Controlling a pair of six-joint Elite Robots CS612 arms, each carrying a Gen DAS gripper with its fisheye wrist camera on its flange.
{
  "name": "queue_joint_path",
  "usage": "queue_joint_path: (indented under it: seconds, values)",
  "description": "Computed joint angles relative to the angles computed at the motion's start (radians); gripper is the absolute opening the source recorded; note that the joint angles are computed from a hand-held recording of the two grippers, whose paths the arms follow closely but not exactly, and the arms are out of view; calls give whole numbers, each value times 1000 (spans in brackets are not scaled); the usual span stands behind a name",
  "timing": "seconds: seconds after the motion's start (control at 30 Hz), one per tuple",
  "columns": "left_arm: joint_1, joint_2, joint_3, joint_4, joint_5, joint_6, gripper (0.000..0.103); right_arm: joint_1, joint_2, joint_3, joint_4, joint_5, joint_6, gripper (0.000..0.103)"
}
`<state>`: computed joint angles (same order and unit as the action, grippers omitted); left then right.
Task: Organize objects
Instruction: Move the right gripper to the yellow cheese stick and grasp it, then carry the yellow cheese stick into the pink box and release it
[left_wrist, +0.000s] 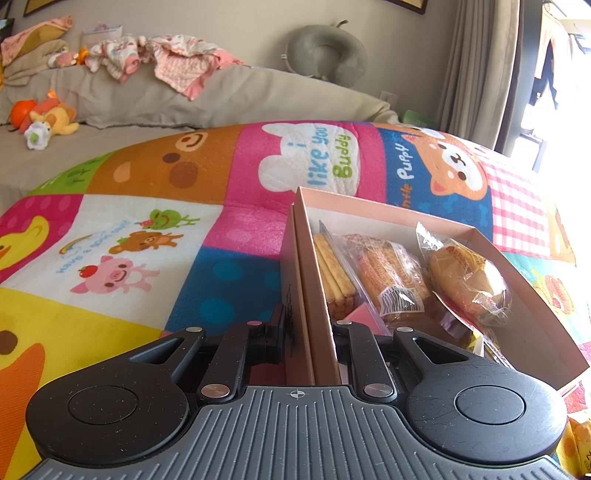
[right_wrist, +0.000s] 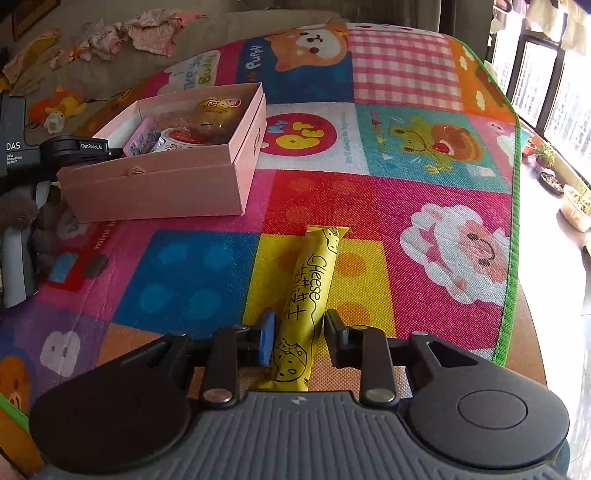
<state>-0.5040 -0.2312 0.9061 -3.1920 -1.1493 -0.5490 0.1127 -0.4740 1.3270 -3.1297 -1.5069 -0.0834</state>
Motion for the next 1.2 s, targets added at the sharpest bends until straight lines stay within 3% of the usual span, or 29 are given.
queue_joint_path:
  seconds: [0.3,0.57,0.63,0.7,0.83,0.97,1.03,1.17,1.2]
  values:
    - [0,0,-1,0,0,0,17,8,-1,-17,38,-13,-13,23]
    - [0,0,-1,0,1,1,17,9,-62,27,1,96,-20,21]
    - [0,0,-1,0,0,0,17,8,-70,17,-11,140,-20,8]
    - [0,0,-1,0,0,0,17,10,-70,-4,-15,178,-24,7]
    - [0,1,-1,0,0,0,17,28,-59,-42,-37,152,-71,7]
    - [0,0,0,2,0,0,17,28,-64,-38,22,147,-96,7]
    - [0,0,-1,1,1,0,17,23,-67,-27,55,153,-90,10]
    - [0,0,-1,1,1,0,17,13,-53,-40,181,182,-21,48]
    - [0,0,-1,1,1,0,17,10,-44,-53,218,200,6,50]
